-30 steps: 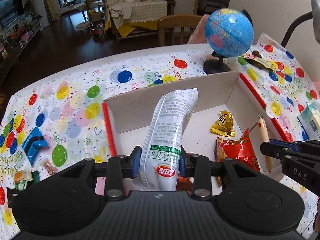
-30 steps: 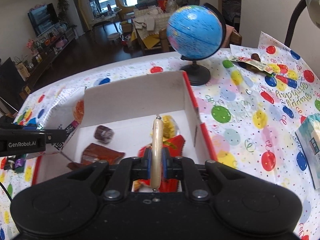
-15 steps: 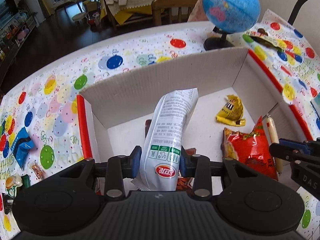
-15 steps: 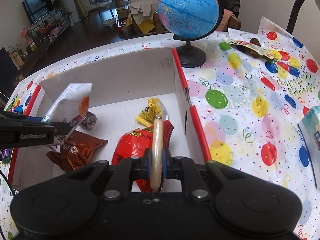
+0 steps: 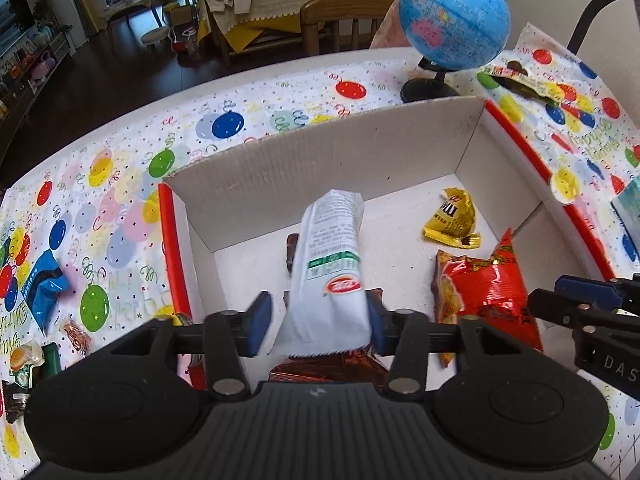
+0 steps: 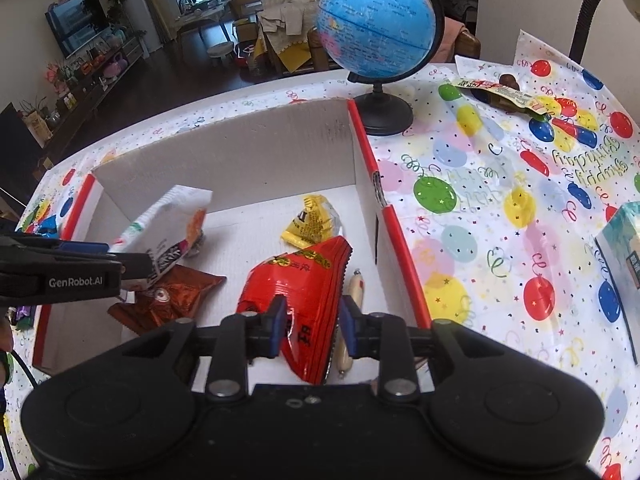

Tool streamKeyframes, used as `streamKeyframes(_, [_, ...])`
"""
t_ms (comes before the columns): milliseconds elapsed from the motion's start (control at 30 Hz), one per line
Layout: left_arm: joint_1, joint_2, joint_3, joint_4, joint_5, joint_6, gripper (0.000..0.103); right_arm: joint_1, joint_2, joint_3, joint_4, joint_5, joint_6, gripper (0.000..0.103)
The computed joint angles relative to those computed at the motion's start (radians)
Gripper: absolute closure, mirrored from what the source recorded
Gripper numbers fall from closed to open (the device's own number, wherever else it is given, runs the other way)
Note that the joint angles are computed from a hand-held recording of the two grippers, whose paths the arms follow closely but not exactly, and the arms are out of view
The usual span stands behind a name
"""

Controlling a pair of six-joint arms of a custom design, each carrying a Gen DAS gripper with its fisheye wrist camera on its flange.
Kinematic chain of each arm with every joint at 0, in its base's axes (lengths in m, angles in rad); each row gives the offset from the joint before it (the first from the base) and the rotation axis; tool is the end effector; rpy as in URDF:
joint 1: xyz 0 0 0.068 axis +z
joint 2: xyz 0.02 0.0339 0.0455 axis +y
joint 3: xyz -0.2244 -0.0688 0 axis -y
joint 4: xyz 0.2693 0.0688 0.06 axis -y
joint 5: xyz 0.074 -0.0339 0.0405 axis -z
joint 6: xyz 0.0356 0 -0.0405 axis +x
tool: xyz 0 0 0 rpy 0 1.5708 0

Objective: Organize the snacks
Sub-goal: 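Carry the white wrapper and wooden stick into the red box and open both tools, then withdraw both tools from the box toward the remaining snacks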

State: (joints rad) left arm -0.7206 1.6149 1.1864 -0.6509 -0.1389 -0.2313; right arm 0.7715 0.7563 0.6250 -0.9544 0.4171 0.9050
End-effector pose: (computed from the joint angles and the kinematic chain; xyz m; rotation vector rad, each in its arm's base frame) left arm 0.2672 -0.2281 0.1840 0.5946 2.5719 -0.1401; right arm 0.1400 0.1161 0.1975 0.2989 2.4984 0.1066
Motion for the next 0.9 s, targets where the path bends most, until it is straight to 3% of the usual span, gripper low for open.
streamKeyframes(33, [-0.002,-0.017,-0.012,0.004,-0.002,0.001,0.045,0.012,-0.008,0.002,-0.007,0.005,0.007,0.072])
streamKeyframes(400, [0.013,-0.193,-0.102,-0.024,0.029,0.0,0.044,0.173,-0.011,0.092,-0.116,0.117,0.124,0.053])
streamKeyframes(467, [0.021,-0.229,-0.12,-0.029,0.037,-0.001,0.039,0.203,-0.004,0.11,-0.13,0.138,0.141,0.051])
streamKeyframes(600, [0.041,-0.302,-0.155,-0.043,0.049,0.006,0.039,0.276,0.029,0.156,-0.16,0.188,0.195,0.04])
streamKeyframes(900, [0.126,-0.47,-0.238,-0.088,0.107,0.037,0.034,0.407,0.151,0.271,-0.206,0.285,0.291,0.028])
